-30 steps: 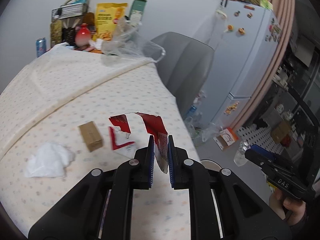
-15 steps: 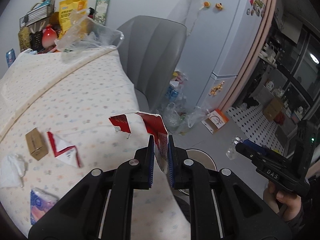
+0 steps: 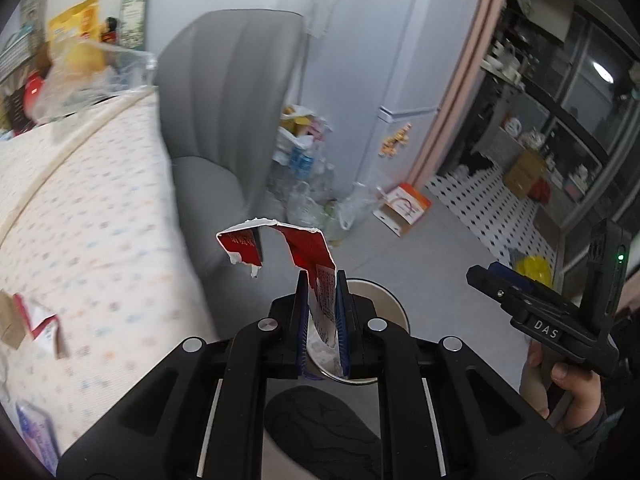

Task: Collect trash
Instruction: 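Open the right gripper to drop the blister pack while left drops the packaging, then move the left gripper to the blue tissue pack and grasp it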

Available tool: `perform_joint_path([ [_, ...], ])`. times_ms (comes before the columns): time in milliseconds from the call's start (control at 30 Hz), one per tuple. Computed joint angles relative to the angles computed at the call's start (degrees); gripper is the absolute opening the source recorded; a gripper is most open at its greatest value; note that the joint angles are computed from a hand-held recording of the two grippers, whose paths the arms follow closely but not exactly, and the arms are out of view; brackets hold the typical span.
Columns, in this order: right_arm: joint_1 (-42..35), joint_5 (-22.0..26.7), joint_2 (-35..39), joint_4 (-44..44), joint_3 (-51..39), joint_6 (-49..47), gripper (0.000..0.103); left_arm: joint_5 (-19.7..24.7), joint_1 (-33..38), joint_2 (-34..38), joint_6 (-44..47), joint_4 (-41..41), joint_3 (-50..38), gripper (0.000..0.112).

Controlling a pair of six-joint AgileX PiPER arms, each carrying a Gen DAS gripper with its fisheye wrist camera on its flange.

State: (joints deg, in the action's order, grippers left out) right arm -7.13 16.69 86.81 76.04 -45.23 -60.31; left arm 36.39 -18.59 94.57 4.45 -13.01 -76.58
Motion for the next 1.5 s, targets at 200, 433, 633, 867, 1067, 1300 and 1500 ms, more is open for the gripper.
perform_joint_path([
  [200, -7.6, 4.1, -2.1, 4.2, 3.6, -5.7, 0.070, 2.2, -6.0, 6.3, -2.5, 1.6, -6.4, 0.013],
  [433, -15.4, 7.5, -4.2, 5.0, 6.1, -7.5, 0.071, 6.8, -11.5, 15.3, -2.3, 1.4, -17.0, 0.019],
  [633, -19.4, 9.6, -4.2, 5.1, 6.9, -8.6, 0.072, 3.9, -13.2, 16.3, -4.2, 3.3, -18.2, 0.091],
  [867, -16.2, 8.8, -4.4, 5.5, 7.1, -7.8, 0.076, 3.8, -9.6, 11.0, -5.3, 4.3, -13.0, 0.095],
  [1067, -8.2, 4.8, -6.1, 5.0, 6.8, -5.3, 0.090, 0.7, -3.5, 0.6, -3.2, 3.3, -2.0, 0.097],
  [1300, 2.9, -0.7, -6.4, 0.4, 4.0, 2.7, 0.095, -0.2, 5.6, -9.4, 1.4, 1.3, 7.7, 0.097],
  [1500, 11.9, -4.2, -6.7, -13.1, 1.3, 17.8, 0.095, -0.1, 14.6, -15.4, 8.5, -3.9, 13.5, 0.097],
])
